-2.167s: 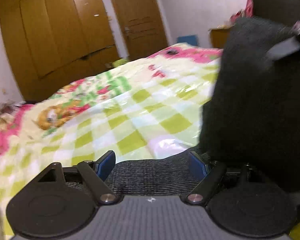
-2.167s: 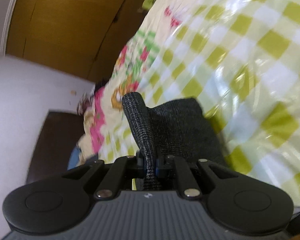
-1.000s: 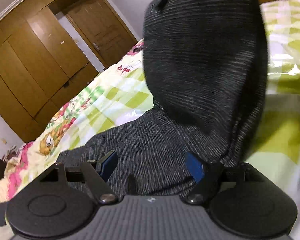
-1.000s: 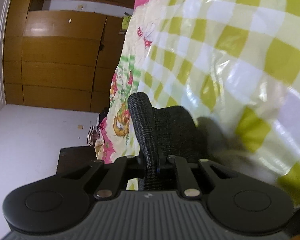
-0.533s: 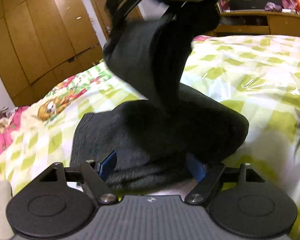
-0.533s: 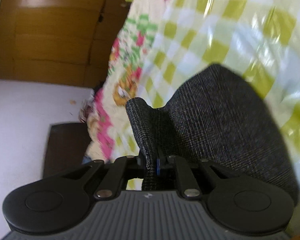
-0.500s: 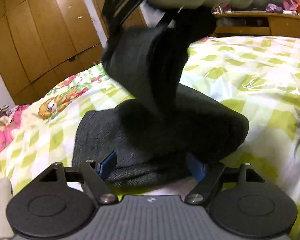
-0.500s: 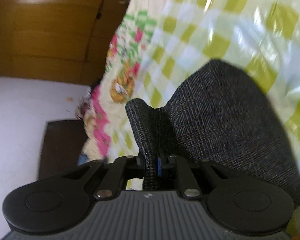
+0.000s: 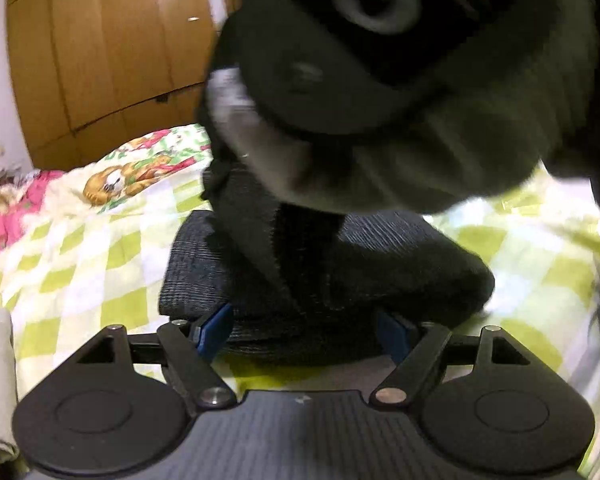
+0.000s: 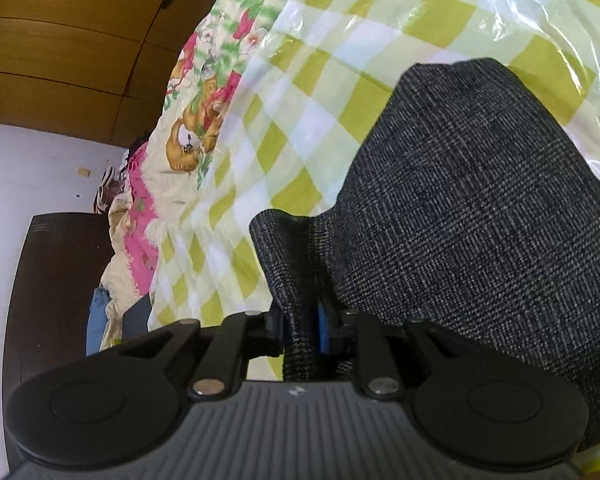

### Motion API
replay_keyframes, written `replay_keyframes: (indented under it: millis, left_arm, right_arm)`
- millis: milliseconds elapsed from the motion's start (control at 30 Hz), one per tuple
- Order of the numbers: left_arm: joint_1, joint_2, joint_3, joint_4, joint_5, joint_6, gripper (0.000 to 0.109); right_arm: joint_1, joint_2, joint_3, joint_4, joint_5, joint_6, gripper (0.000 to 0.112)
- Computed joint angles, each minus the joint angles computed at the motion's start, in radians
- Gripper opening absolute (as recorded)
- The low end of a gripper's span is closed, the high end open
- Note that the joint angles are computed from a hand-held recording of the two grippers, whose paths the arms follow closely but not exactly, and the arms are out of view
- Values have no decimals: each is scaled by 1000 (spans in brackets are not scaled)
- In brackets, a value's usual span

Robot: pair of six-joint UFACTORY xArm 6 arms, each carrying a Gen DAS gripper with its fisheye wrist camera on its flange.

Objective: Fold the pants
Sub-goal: 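Lower the folded end onto the trousers and open the right gripper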

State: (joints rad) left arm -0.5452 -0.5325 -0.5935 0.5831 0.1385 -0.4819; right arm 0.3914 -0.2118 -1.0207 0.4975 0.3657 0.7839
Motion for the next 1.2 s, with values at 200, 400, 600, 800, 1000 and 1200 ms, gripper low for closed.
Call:
replay_keyframes:
  millis: [200,400,600,800,1000,1200]
  left_arm:
    - [49,-14,15,-67,-35,-56,89]
    - [73,-11,15,-168,-6,-56,91]
    - [111,-17,3,-38,58,-238,91]
    - [126,-21,-12,144,101,-421,91]
    - [63,-32,-50,370,230,-549,91]
    - [-13,-91,-74,341,414,-505,91]
  right_arm:
    - [9,-2,32,-107,-126,195,19]
    - [38,28,43,-119,-244,249,30]
    - [73,94,-66,55,-198,-16,31]
    - [20,0,-2,28,-125,-155,33]
    - [-38,32,-61,114,34,-403,33]
    - [-42,187,-209,30,132,-649,39]
